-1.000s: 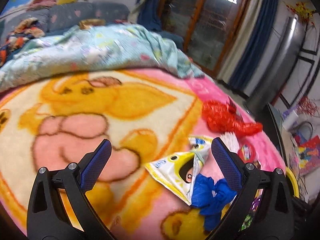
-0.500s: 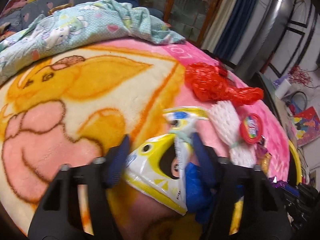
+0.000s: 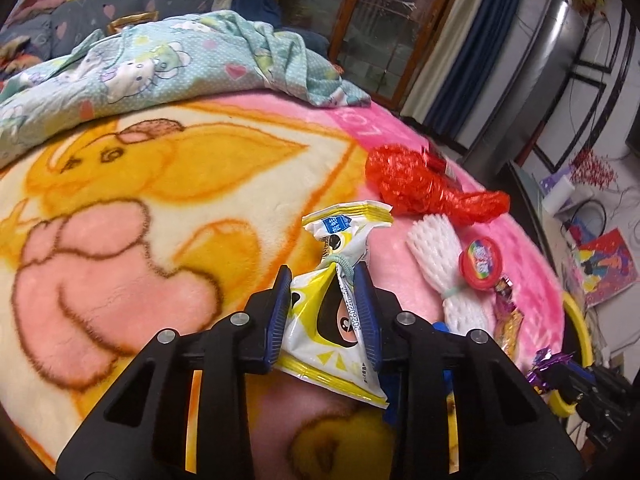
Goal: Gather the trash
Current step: 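Carry the snack packet and purple wrappers over the yellow bin and release both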
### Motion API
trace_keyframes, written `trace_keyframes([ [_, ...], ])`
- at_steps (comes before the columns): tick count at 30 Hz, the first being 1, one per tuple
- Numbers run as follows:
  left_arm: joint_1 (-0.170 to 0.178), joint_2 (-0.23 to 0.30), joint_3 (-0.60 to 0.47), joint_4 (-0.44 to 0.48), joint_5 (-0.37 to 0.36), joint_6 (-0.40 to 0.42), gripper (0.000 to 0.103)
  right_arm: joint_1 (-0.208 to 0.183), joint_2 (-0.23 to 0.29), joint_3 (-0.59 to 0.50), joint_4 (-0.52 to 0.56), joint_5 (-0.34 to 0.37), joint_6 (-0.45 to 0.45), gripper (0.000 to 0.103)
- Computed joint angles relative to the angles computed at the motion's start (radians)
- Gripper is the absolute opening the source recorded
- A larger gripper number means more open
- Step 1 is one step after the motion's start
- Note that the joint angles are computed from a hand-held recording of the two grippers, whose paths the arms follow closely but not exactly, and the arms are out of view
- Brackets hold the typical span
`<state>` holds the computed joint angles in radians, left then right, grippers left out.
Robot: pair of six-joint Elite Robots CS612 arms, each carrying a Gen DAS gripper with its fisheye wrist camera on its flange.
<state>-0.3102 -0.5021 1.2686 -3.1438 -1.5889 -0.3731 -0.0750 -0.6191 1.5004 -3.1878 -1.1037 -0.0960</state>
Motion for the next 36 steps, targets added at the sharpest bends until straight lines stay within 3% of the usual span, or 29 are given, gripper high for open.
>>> trace_keyframes([
  [7, -0.004, -0.03, 0.047, -0.101, 0.02, -0.032, 0.025, -0.004, -0.006, 0.005, -0.02, 0.004, 0.008, 0.011],
  [12, -0.014, -0.047, 0.064, -0.138, 0.005, -0.009, 0.025, -0.007, -0.011, 0.01, -0.041, 0.001, 0.019, 0.011],
  [36, -0.066, -0.068, 0.084, -0.183, -0.098, 0.062, 0.025, -0.04, -0.035, 0.03, -0.149, -0.042, 0.091, 0.011],
])
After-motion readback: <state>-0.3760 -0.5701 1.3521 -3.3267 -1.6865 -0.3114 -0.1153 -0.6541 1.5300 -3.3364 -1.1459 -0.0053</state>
